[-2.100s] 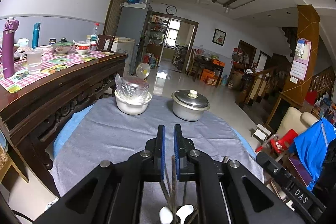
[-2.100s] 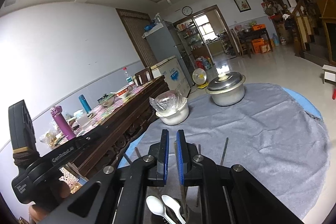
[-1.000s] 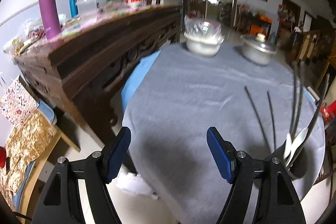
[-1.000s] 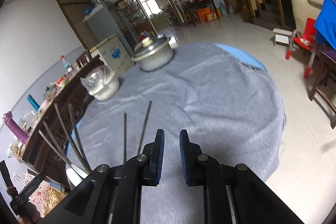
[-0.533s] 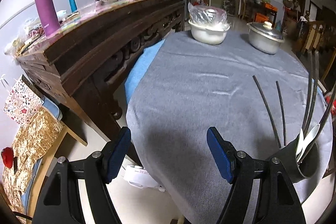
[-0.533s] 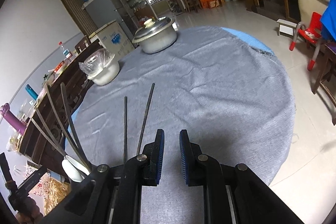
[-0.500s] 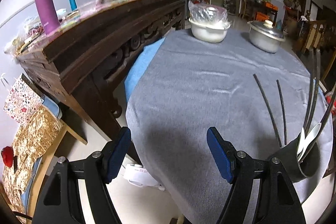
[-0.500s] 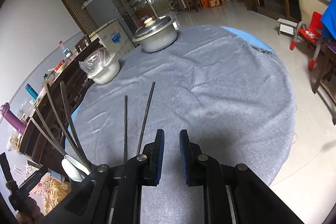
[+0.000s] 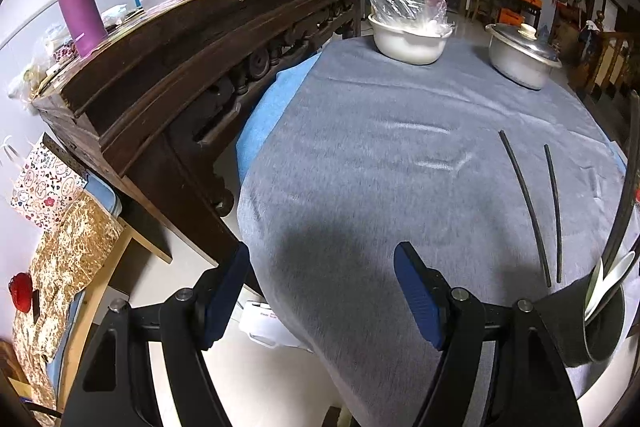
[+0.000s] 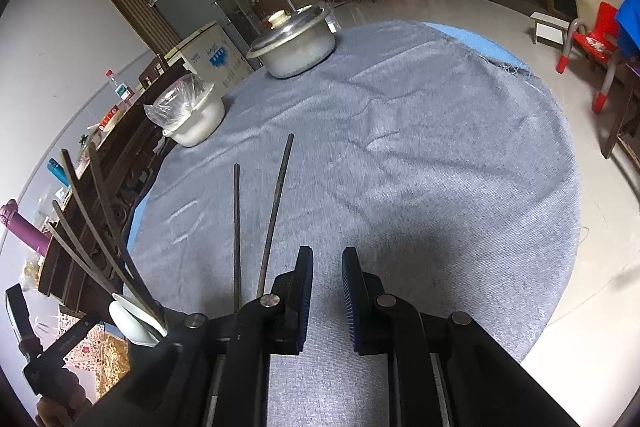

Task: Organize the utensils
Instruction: 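Withdraw both open grippers from the metal holder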

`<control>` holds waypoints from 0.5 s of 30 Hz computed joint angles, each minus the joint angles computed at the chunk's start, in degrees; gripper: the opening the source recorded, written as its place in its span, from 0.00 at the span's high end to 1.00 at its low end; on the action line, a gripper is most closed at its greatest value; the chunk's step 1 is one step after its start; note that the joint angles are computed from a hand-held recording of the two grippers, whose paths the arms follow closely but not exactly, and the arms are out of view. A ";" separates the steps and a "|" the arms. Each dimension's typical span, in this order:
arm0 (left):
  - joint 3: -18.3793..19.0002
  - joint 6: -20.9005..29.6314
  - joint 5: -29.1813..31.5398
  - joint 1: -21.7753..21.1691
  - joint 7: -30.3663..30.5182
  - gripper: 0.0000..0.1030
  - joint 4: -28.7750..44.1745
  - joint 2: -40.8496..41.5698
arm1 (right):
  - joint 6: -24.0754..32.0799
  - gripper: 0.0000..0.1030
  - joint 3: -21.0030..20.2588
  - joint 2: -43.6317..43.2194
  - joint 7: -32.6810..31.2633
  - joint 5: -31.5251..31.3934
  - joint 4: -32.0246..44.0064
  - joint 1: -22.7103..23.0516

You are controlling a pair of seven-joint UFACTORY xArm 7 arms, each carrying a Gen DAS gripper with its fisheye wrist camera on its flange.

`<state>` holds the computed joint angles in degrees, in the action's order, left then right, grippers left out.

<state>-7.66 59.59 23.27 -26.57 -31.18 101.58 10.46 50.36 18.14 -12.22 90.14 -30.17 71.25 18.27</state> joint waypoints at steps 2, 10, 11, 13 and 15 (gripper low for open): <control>0.00 0.19 0.01 -0.13 0.25 0.27 1.11 0.88 | -0.41 0.84 -0.28 0.50 -0.40 0.37 0.34 -0.03; 0.90 0.90 -0.44 -1.09 1.90 0.27 5.87 4.66 | -2.33 0.84 -2.13 5.22 -3.55 1.81 4.17 0.86; 1.07 1.00 -0.49 -1.24 2.02 0.27 6.40 5.08 | -2.60 0.84 -2.46 5.83 -3.97 2.08 4.60 1.06; 1.39 1.18 -0.68 -1.46 2.38 0.27 7.50 5.99 | -2.88 0.84 -3.02 6.99 -4.48 2.33 5.54 1.46; 1.72 1.47 -0.89 -1.68 2.79 0.27 8.85 7.03 | -3.10 0.84 -3.64 8.05 -5.06 2.62 6.42 1.87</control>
<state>-5.94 61.06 22.38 -28.25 -28.40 110.44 17.49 47.26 14.50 -4.17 85.08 -27.55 77.67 20.13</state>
